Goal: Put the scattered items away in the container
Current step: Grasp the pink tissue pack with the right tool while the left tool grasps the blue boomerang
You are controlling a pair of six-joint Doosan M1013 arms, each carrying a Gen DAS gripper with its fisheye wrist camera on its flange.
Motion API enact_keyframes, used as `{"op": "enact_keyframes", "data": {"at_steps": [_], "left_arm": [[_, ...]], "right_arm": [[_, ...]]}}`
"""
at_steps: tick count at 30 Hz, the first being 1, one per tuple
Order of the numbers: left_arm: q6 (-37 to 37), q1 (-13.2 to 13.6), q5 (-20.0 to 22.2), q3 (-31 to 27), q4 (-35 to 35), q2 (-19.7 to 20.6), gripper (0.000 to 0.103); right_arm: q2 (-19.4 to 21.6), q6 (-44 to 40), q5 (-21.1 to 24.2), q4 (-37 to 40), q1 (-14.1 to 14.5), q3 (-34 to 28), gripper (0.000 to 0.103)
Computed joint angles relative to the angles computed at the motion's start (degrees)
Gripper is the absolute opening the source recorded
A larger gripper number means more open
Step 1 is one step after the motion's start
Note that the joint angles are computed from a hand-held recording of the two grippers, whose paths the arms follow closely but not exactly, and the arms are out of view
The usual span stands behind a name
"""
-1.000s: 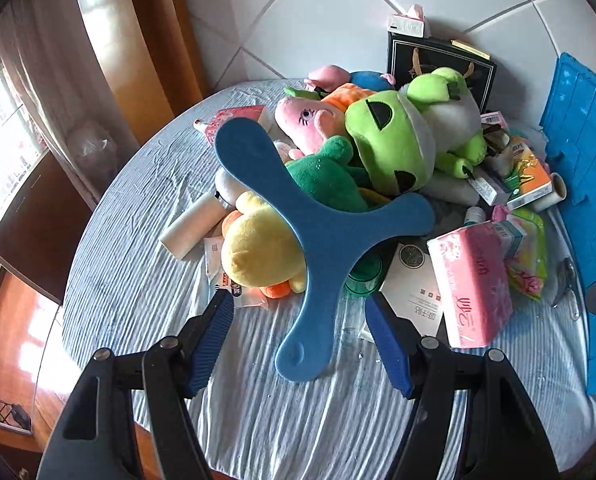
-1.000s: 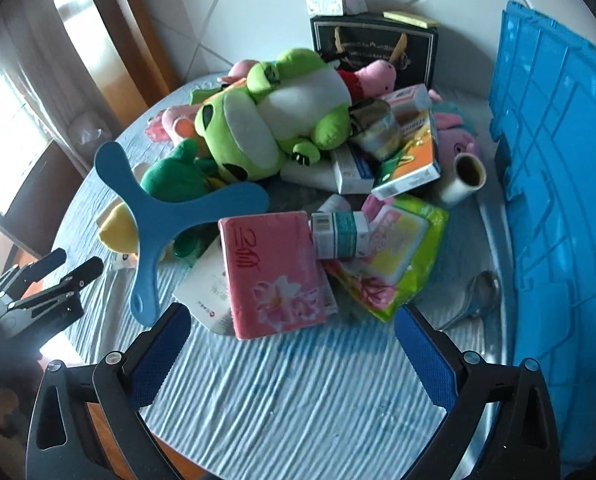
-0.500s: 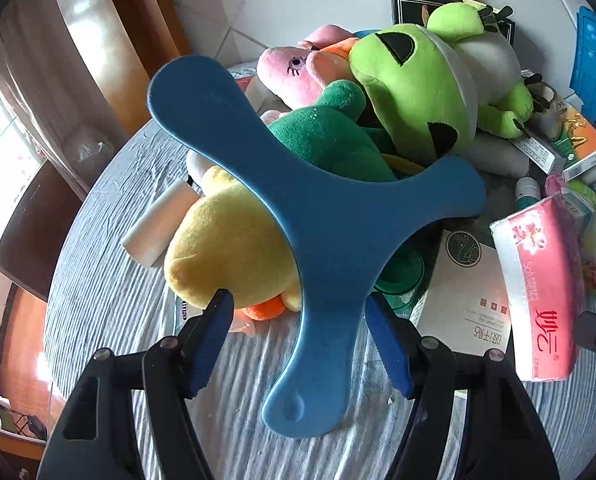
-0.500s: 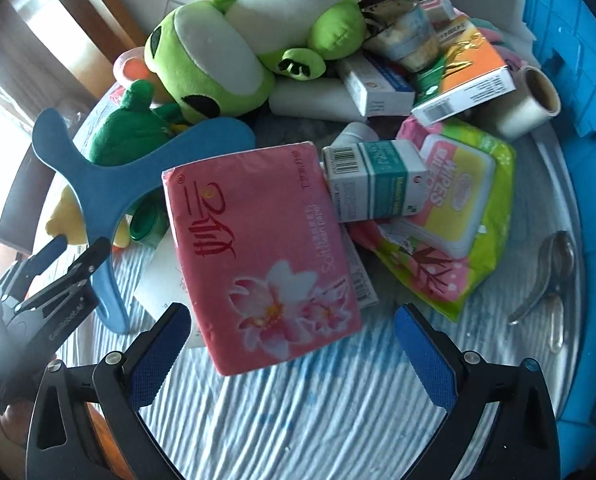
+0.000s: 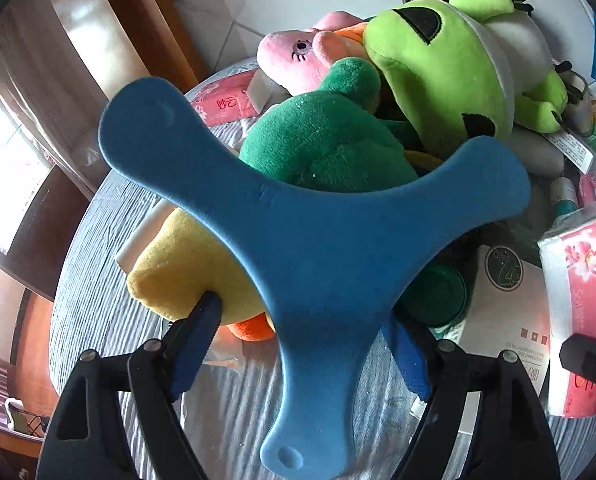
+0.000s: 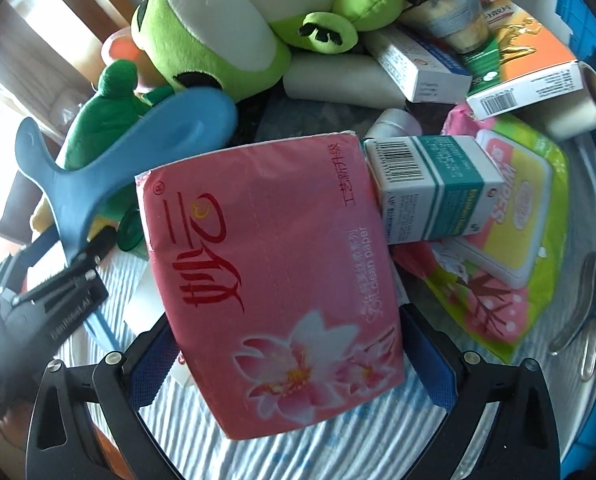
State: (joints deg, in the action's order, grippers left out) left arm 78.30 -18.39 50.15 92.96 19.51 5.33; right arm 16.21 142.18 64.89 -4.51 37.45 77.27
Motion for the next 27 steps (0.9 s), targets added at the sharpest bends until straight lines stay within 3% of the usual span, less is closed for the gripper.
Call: {"op": "enact_keyframes", "data": {"at_steps": [2, 4, 5, 9, 12, 22, 27], "left_arm": [[0.72, 0.78, -1.13, -0.03, -2.21, -0.07, 0.079], [0.37, 0.96, -1.89, 0.39, -2.38, -0.50, 0.056], [0.75, 1.00, -1.86, 0.54, -2.75, -0.70, 0.052], [4.13, 1.23, -2.68, 1.42, -6.04, -1.99, 0.051], [3.08, 0.23, -4.31, 2.28, -3.85, -3.56, 0.050], [3.53, -0.46, -6.16, 1.32, -4.00, -6.71, 0.030], [2.83, -1.49, -8.01, -0.03, -2.39, -8.26, 0.029]], "right_arm": [[0.11, -0.39, 0.35, -0.28, 0.09, -0.21, 0.103], [0.32, -0.75, 1.13, -0.75, 0.29, -0.61, 0.103], [0.41, -0.67, 1.52, -1.20, 0.46, -0.81, 0.100], [0.52, 0.02, 2.91, -3.60, 1.50, -1.65, 0.095], [0.20, 0.03, 3.18, -4.71, 2.28, -2.13, 0.094], [-1.79, 3.31, 6.20, -16.50, 5.92, -6.32, 0.095], [-0.92, 5.64, 8.82, -22.66, 8.22, -10.54, 0.095]]}}
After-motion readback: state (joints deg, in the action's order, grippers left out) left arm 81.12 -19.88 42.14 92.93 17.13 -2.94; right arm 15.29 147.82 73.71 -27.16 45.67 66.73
